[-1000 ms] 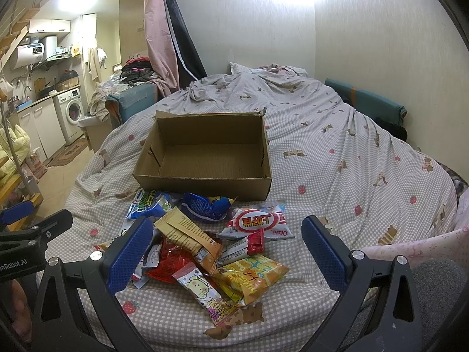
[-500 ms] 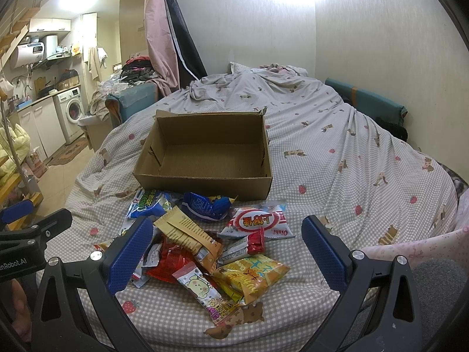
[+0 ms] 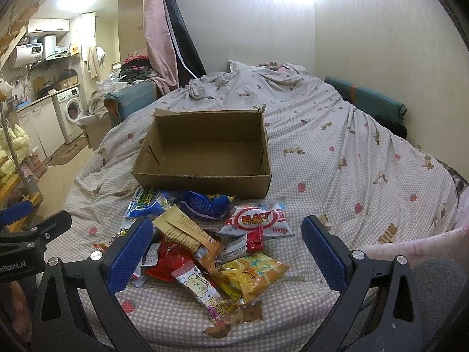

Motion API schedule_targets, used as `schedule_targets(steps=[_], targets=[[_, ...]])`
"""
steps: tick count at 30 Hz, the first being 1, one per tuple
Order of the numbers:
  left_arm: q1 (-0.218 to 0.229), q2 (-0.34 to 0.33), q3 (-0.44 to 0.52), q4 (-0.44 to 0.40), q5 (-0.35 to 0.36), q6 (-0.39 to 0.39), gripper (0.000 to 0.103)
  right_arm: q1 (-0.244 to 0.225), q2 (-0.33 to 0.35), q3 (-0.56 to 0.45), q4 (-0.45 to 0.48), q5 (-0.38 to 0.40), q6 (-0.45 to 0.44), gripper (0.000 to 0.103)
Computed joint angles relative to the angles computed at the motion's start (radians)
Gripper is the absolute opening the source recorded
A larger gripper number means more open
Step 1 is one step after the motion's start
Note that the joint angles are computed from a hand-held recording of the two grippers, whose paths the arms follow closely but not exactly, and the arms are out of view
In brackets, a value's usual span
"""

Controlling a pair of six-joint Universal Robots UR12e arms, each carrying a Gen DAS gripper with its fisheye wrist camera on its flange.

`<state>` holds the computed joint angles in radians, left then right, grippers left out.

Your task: Organize snacks

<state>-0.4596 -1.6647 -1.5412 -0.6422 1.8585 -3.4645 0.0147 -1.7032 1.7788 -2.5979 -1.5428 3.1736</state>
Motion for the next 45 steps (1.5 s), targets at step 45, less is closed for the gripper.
schedule_targets(steps=[45], targets=[[0.095,-0.302,0.43,-0.838,-0.364,-0.023,0.089,-0.191,0.207,-0.287,0.714,0.386,0.095,0.073]])
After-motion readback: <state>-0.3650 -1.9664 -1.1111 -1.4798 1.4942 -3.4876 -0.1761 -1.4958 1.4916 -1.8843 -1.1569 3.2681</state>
